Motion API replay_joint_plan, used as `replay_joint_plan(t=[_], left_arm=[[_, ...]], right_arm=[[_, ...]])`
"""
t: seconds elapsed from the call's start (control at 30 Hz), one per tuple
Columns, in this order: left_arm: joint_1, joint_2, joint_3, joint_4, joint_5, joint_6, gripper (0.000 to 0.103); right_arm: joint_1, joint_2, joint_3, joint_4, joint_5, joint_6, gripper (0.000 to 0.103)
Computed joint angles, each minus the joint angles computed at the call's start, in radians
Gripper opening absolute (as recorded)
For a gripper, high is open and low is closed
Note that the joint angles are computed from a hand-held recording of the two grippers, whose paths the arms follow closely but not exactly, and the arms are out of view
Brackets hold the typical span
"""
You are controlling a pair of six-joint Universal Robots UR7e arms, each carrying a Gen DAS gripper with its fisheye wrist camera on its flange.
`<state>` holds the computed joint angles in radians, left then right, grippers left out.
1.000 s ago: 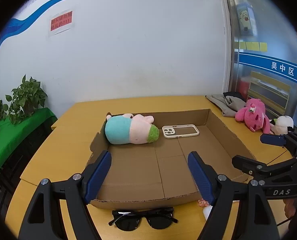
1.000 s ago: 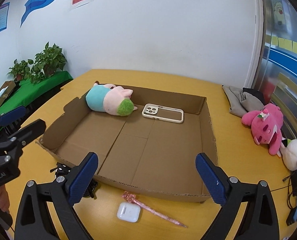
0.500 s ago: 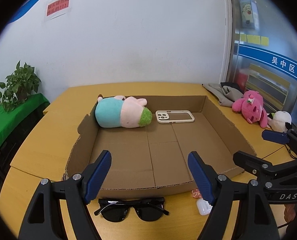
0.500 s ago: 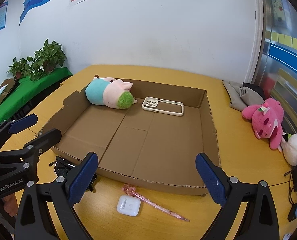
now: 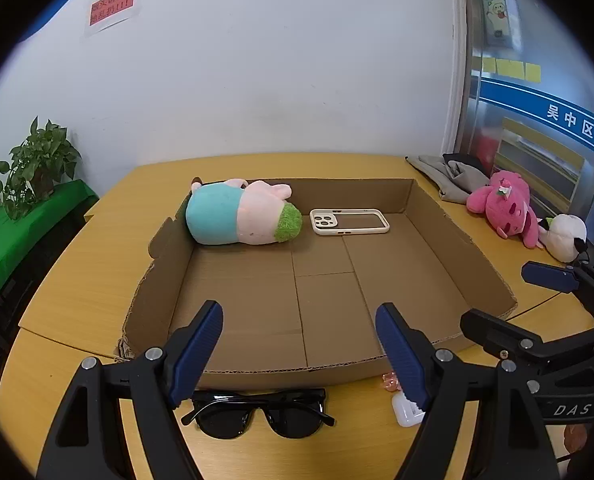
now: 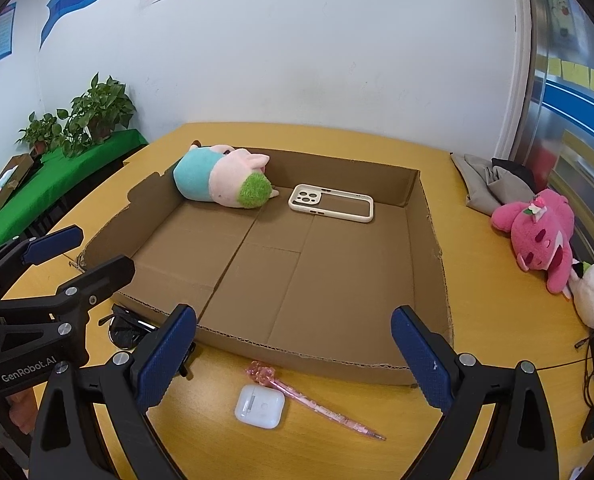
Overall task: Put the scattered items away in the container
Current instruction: 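Move both tools back toward the pink pen beside the box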
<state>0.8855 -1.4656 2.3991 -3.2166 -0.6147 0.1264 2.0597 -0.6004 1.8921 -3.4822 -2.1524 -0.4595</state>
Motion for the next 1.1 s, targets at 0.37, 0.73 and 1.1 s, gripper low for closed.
replay_joint_plan(t=[0.37,0.73,1.1], left_arm=[[0.033,-0.001,-0.01,0.111,-0.08,-0.047,0.079],[0.074,0.029,0.0,0.221,-0.189,-0.123,0.079],[0.107,0.043,-0.024,0.325,-0.259,-0.206,0.079]], right_arm=[[-0.043,-0.017,0.039,-0.015,0.001,0.001,0.1],[-0.197,-0.075,0.164,0.005,-0.008,-0.063,0.099],[-0.253,-0.049,0.134,0.121,0.043,-0.186,0.077]])
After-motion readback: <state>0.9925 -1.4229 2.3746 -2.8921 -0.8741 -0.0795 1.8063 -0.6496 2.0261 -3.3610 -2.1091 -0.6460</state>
